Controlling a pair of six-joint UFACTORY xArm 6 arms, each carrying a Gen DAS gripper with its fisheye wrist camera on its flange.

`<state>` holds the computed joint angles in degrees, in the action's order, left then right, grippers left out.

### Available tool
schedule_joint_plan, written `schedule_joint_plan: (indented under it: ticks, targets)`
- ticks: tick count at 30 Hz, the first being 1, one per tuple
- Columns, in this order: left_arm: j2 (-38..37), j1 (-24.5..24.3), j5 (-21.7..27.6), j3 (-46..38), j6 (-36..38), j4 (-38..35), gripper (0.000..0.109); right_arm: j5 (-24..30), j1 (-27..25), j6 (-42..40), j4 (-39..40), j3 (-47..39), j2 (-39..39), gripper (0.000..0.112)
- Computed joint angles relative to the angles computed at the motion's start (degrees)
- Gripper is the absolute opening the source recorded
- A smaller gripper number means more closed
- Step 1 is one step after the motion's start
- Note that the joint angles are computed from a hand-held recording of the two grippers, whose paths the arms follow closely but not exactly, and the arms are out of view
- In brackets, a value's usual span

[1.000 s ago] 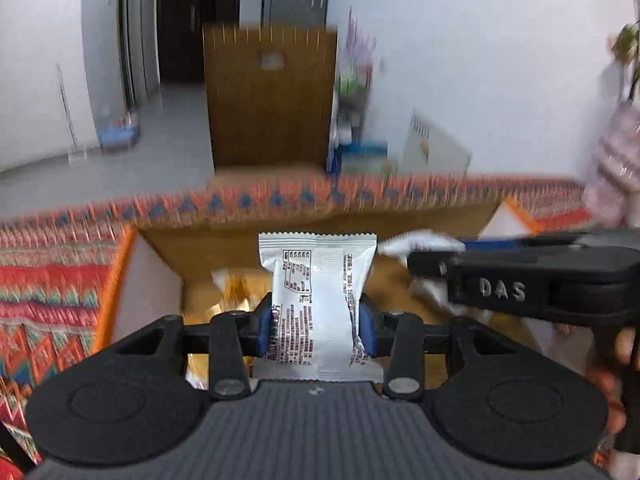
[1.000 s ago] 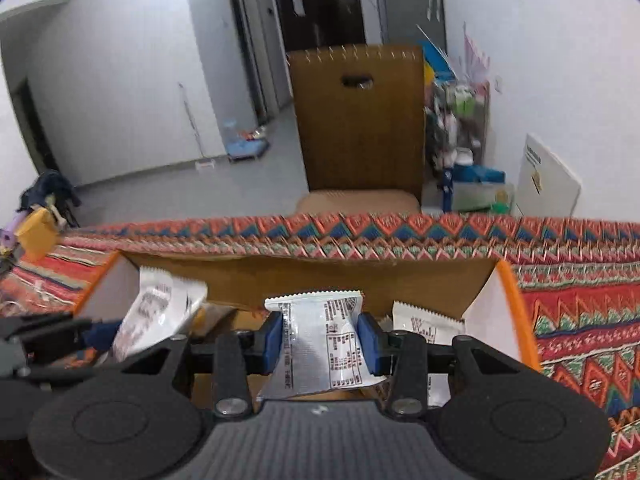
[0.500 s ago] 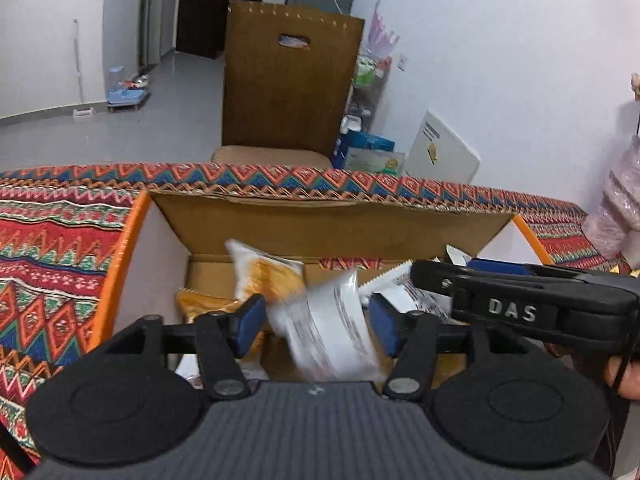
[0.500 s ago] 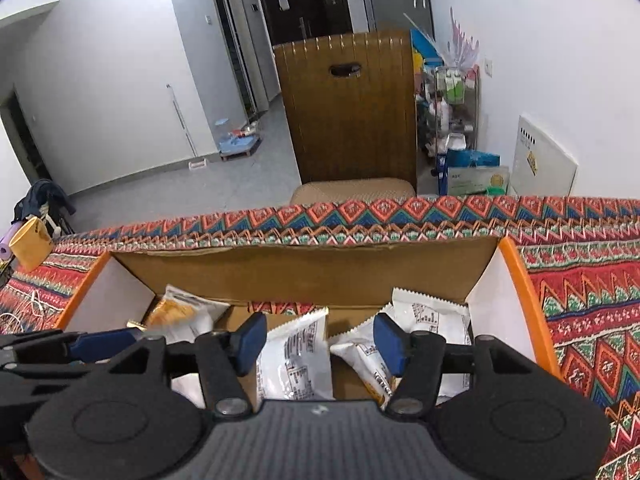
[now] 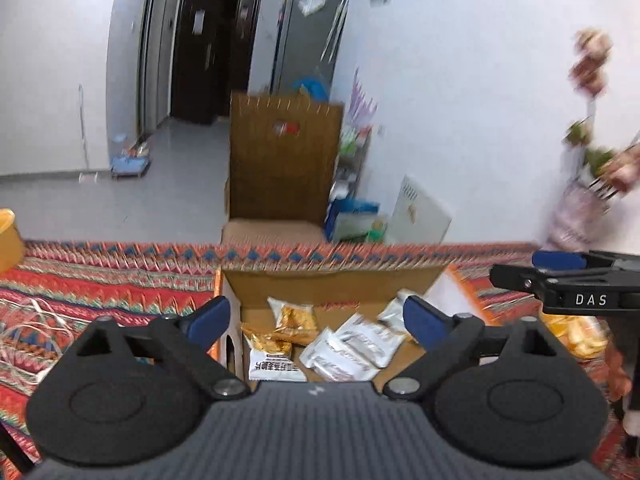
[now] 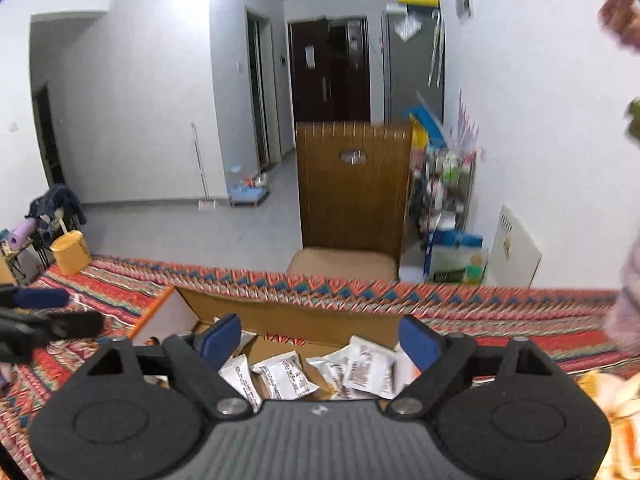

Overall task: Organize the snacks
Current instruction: 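Withdraw both tools from the box back toward the snack pile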

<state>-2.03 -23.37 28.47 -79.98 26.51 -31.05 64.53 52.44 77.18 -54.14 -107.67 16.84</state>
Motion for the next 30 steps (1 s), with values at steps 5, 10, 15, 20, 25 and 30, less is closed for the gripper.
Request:
schedule_joint_plan:
  ticks: [5,10,15,20,25,30]
  targets:
    - [-16.1,1.3,-0.3,11.9,4.3,-4.2,0.103,7.6,8.9,3.1,-6.4,7.4,-9.5,0.095]
    - [-32.2,2.1,-3.6,25.1,2.0,-1.6,0.103,12.2,18.2,8.3,-9.3,15.2,-17.4,0.102]
    - [-48.4,3.6,-3.5,37.3,3.4,-1.4,0.103,17.8,29.0,13.5,-12.5,19.1,-20.5,0.103]
    - [-68.2,3.5,-7.1,53.2,5.1,3.2,0.103,21.9,38.7,18.0,-18.1,23.2,-20.3,0.103]
    - [-86.9,3.5,0.1,65.4,-0.7,10.2,0.103,26.3,44.2,25.0,-16.7,23.9,-14.9,0.103]
    - [-105.5,0.9,11.1,75.9,-15.6,24.2,0.103,34.2,47.9,30.1,-15.3,18.6,-4.0,0.103]
